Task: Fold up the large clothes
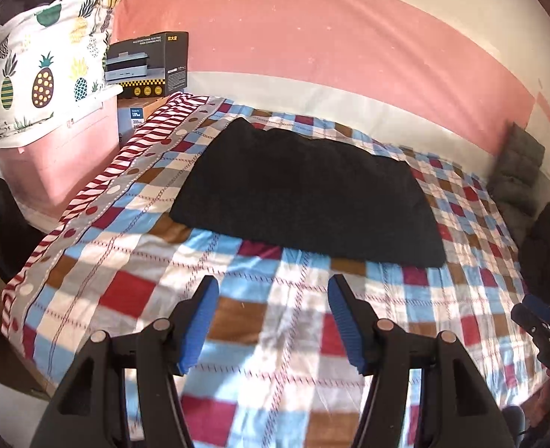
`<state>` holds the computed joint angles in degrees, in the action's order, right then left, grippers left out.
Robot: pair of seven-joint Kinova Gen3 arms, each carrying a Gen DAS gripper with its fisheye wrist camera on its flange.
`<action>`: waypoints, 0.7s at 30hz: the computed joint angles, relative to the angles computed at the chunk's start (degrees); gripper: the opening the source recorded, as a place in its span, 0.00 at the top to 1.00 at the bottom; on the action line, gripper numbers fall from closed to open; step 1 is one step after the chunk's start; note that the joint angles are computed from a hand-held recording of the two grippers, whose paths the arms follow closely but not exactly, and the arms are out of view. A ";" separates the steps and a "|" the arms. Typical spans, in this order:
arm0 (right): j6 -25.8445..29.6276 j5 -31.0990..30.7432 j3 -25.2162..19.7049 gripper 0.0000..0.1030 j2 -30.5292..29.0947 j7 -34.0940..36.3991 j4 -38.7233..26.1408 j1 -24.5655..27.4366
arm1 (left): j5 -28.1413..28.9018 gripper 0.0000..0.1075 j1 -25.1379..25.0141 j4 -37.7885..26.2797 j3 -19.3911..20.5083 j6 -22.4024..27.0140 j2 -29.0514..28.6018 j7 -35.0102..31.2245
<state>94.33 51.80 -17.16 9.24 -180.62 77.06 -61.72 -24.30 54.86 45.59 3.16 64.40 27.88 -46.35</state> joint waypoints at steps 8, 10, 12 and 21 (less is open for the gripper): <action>7.55 1.32 -0.58 0.44 2.71 -0.72 -3.88 -6.25 | -2.09 0.33 3.79 2.72 0.92 3.60 -2.25 3.46; 8.06 0.89 -0.19 0.44 3.07 -0.91 -4.18 -6.96 | -2.71 0.33 4.38 1.48 1.27 5.67 -1.34 2.63; 7.89 0.58 0.15 0.44 3.02 -1.41 -3.99 -7.31 | -3.35 0.33 5.19 0.09 1.17 7.56 -0.39 1.74; 7.90 -0.26 0.85 0.44 3.73 -1.18 -4.68 -7.99 | -3.55 0.33 6.41 -1.37 0.81 9.50 0.49 0.91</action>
<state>102.23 51.53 -16.30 12.97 -181.80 72.38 -69.71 -27.85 61.28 44.22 3.97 73.91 28.37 -45.44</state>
